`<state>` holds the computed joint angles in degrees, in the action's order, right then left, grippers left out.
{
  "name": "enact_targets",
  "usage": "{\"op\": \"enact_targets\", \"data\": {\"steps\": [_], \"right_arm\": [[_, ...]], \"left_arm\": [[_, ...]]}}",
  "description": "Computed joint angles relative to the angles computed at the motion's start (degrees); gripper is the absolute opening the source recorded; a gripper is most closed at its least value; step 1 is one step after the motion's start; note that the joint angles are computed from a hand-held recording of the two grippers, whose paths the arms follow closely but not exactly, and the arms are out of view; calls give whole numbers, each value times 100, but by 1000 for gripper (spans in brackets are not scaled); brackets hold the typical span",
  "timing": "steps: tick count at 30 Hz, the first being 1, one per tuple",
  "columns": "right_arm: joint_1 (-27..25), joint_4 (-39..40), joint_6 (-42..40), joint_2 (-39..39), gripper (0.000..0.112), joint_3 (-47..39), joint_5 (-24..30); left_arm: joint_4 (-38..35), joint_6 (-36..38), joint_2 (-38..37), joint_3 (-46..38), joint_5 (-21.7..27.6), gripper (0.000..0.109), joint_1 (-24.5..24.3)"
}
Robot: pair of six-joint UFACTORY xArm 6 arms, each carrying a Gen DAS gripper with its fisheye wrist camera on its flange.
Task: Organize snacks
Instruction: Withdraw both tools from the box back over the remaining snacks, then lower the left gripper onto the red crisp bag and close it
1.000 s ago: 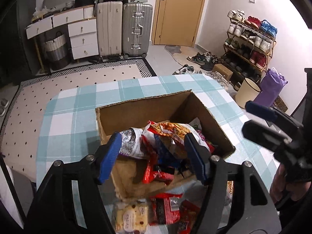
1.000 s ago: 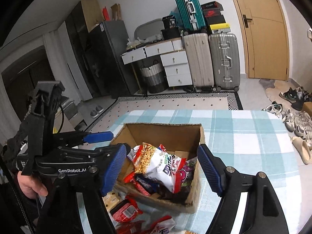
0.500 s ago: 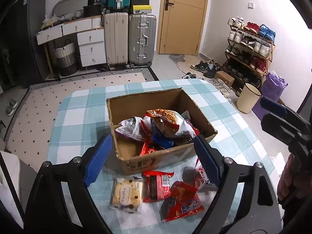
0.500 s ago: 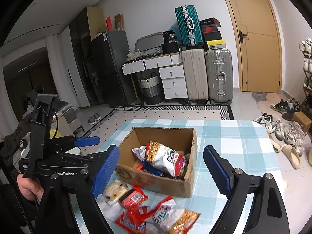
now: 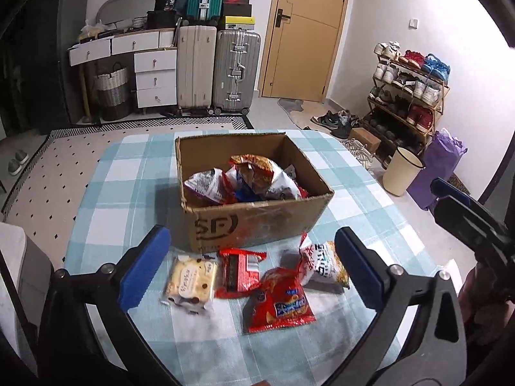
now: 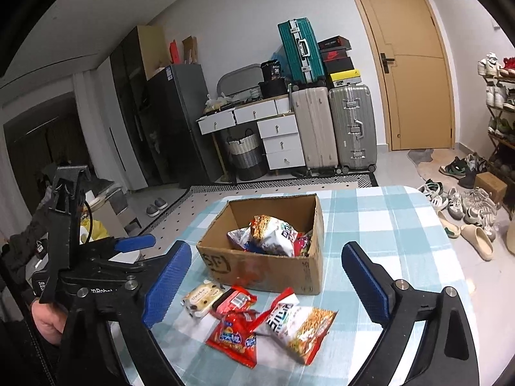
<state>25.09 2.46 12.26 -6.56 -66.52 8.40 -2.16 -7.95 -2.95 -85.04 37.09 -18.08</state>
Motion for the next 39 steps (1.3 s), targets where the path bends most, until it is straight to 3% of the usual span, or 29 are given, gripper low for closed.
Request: {"op": "enact_targets", "data": {"steps": [9,18,21,26,39], "right_arm": [[10,-1230,1441,-567,100,780,-340],[-51,-2336,2563,-849,100,1229,-364],[-25,-2204,2507,-918,100,1364,-352],[-96,-2627,2988,-1023,100,1602,-334],[-195,-2210,2899,-1096,100,2172,-360]], "left_arm": [[-132,-135,-458,961,-335,102,-109],[-177,-195,-350,1375,-445,102,-216],[-252,-186,-291,1474,-520,102,-222],[-289,-203,-129,1522,-562,102,-247],[-556,-88,669,1081,-568,102,-316]]}}
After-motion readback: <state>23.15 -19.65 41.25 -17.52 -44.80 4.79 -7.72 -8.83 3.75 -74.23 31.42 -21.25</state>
